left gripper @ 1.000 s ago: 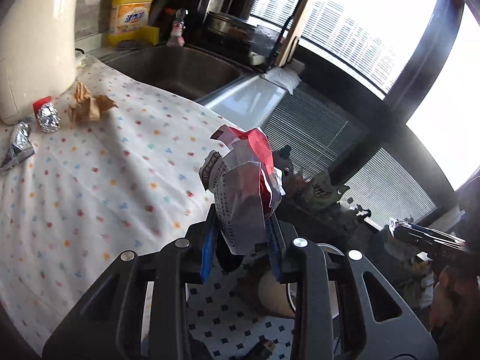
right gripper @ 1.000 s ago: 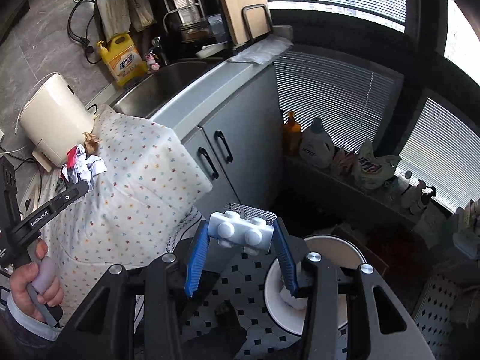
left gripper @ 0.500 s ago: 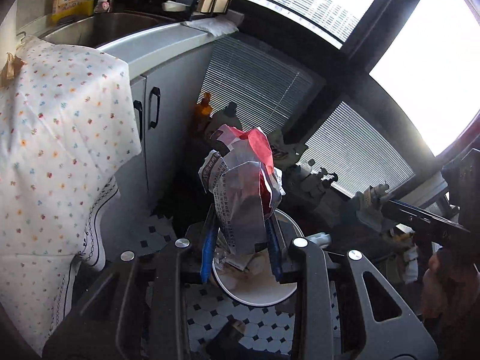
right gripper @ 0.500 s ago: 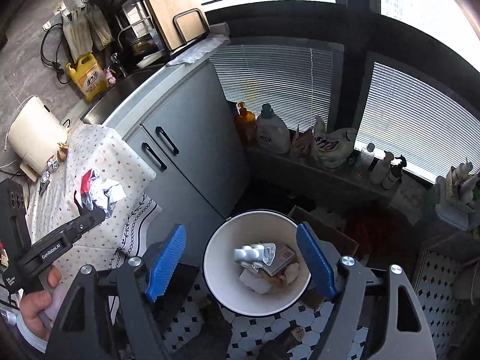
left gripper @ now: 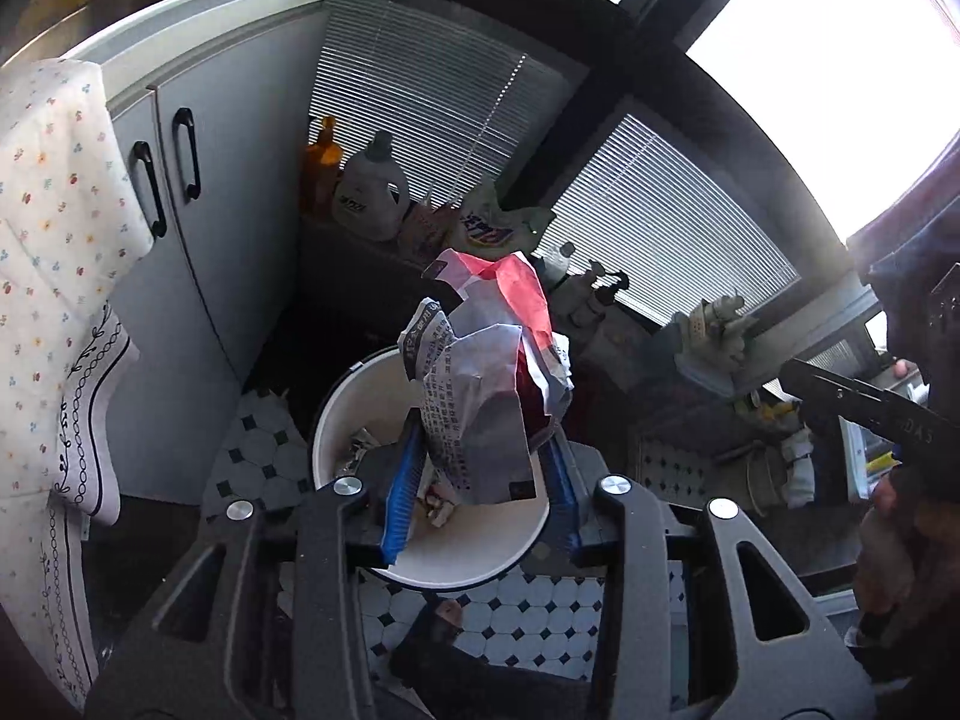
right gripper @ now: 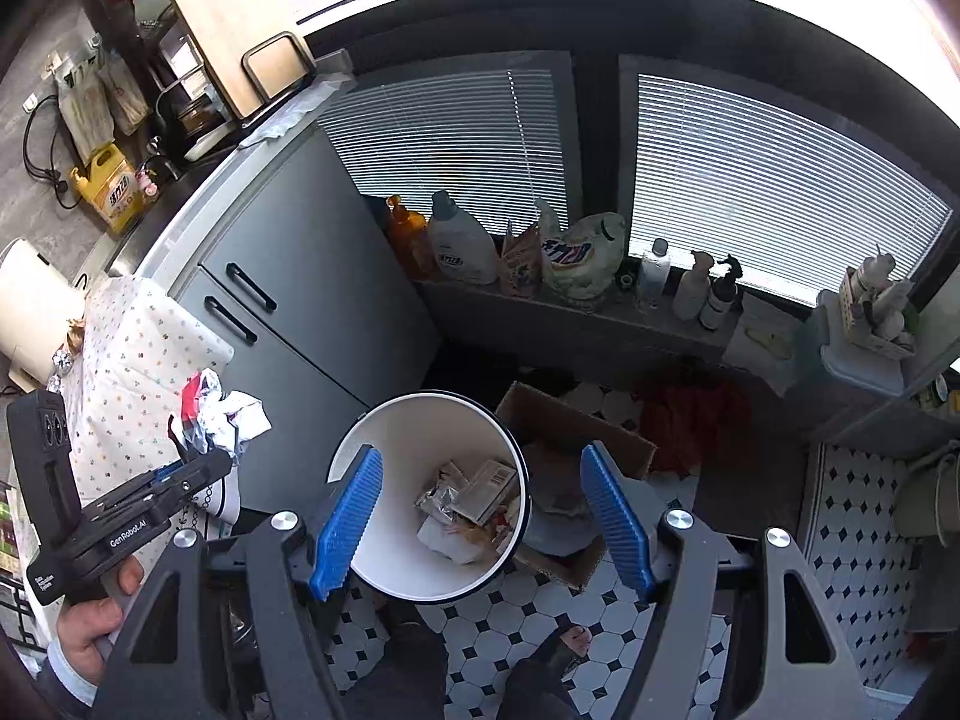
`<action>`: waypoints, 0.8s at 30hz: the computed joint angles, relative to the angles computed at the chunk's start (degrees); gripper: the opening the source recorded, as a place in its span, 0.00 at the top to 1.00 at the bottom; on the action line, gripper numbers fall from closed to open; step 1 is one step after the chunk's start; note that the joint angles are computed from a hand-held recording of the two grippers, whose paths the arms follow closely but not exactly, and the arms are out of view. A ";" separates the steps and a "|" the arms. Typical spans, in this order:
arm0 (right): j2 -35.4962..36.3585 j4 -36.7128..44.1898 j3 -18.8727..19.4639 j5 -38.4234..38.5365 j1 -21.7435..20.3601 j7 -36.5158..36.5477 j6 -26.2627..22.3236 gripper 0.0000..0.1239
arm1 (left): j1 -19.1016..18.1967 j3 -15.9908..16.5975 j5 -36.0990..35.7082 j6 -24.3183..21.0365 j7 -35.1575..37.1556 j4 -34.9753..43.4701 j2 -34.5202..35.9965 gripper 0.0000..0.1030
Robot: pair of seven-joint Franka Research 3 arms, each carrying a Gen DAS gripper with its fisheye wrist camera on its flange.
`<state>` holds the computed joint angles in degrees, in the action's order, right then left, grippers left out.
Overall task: Collect trash
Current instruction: 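Open the right gripper over the bucket while the left releases its wrapper, then move both grippers back to the silver bag and foil ball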
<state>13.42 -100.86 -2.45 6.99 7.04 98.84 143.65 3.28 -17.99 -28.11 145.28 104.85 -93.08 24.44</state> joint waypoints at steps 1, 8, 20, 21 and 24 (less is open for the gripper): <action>-0.21 -0.25 -0.04 0.08 0.02 0.30 0.24 0.45 | 0.42 -0.59 -0.59 -0.74 1.19 0.51 0.12 0.46; 0.23 0.63 0.84 1.89 0.55 1.33 1.44 0.45 | 0.46 1.03 0.57 -1.06 1.63 1.36 -1.80 0.28; 7.71 13.57 3.87 5.50 4.25 -2.36 -0.80 0.39 | 4.44 6.92 3.71 3.84 -3.15 -3.10 -8.77 0.17; 8.61 15.10 4.04 5.50 4.71 -2.58 -1.35 0.39 | 4.84 7.38 3.91 4.39 -3.64 -3.69 -9.37 0.17; 11.44 19.77 4.57 5.53 6.11 -3.13 -2.92 0.37 | 5.98 8.77 4.77 5.89 -5.09 -5.42 -10.99 0.16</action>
<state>24.86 -81.10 2.12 12.52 13.15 95.71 140.74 9.26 -9.22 -23.34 151.17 99.77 -98.49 13.45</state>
